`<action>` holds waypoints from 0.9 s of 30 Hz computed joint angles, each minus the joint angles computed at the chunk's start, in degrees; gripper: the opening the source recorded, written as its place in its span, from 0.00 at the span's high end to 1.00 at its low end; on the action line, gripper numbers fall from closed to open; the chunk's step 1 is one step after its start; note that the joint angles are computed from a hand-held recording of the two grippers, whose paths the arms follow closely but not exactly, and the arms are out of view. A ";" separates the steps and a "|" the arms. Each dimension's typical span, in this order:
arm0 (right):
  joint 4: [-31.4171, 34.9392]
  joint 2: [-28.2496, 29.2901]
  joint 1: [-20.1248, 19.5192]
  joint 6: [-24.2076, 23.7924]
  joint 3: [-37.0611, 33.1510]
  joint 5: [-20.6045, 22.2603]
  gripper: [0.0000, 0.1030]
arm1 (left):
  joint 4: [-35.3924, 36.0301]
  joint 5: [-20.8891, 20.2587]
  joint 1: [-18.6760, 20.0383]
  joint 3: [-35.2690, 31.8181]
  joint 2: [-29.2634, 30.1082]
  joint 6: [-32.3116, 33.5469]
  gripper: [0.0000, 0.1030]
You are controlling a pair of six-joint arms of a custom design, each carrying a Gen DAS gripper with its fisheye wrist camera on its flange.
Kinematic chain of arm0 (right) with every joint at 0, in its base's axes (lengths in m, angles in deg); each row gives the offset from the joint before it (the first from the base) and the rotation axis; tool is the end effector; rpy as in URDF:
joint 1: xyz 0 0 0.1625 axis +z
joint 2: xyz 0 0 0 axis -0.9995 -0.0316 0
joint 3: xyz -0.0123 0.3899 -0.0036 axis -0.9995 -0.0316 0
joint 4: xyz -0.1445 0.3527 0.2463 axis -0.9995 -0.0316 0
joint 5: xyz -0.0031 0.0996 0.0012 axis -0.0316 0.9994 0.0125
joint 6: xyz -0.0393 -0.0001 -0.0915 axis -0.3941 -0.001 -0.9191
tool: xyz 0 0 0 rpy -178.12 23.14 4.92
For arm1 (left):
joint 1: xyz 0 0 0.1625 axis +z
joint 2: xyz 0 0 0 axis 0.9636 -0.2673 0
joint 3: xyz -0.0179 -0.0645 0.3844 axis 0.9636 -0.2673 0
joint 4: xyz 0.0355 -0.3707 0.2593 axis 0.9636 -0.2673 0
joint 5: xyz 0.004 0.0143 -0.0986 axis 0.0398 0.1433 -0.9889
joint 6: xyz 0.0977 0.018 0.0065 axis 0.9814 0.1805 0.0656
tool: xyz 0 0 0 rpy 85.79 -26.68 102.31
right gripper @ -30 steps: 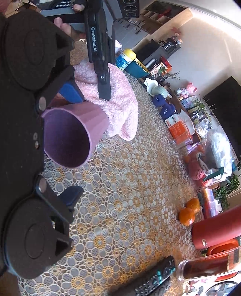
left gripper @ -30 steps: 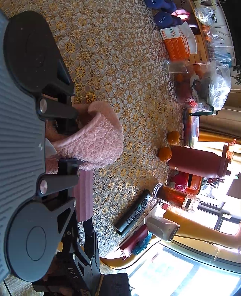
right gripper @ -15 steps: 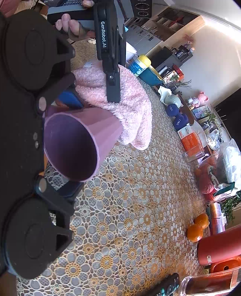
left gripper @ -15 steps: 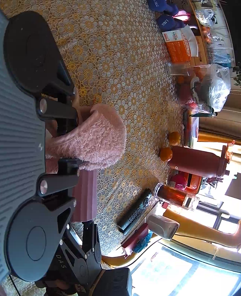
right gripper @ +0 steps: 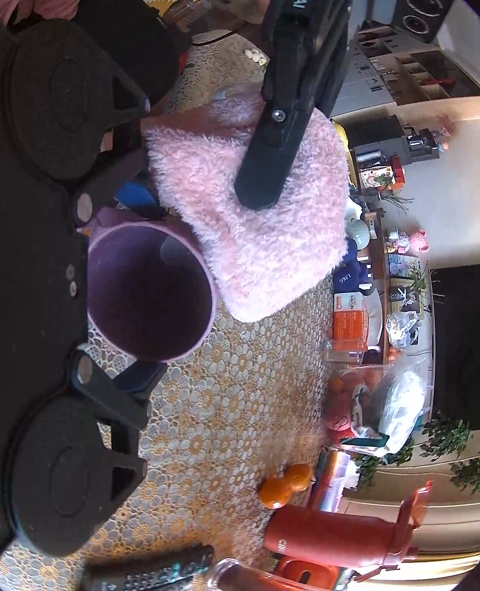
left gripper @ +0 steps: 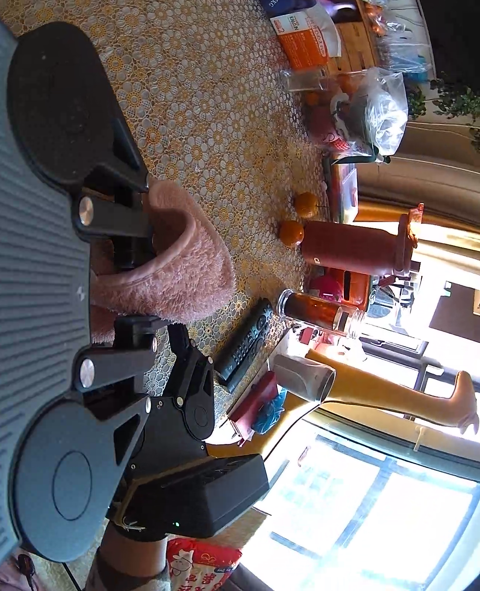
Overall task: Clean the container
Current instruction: 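Rotate the mug with right gripper while left gripper keeps the towel against it, then wipe the turned mug's wall with the towel in left gripper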
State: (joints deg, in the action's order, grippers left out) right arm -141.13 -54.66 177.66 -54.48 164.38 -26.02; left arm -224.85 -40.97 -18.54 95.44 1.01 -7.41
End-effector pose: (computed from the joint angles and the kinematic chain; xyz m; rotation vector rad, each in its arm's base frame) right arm 0.1240 -0.4784 0.0281 1.2869 -2.4348 0.6622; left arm -0.0952 -0.4480 0.1411 0.9271 2.5807 -0.8234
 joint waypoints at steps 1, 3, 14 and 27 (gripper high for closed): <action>-0.45 0.20 0.36 -0.79 -0.03 -0.46 0.20 | -0.31 0.58 -0.03 -0.05 0.45 0.28 0.80; -0.91 0.43 0.95 -2.08 -0.09 -1.26 0.20 | -0.32 0.73 0.45 -0.27 0.65 -0.04 0.80; -1.36 0.61 1.84 -5.42 -0.07 -1.78 0.20 | 0.37 2.85 3.98 -1.87 1.27 -0.61 0.80; -0.93 1.19 2.99 -10.02 -0.92 -2.71 0.21 | 1.14 8.59 7.02 -4.97 4.22 1.70 0.80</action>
State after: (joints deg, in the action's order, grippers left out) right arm -142.06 -53.46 180.65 -64.50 163.46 -28.73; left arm -223.71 -32.38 -11.52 90.47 5.23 -5.72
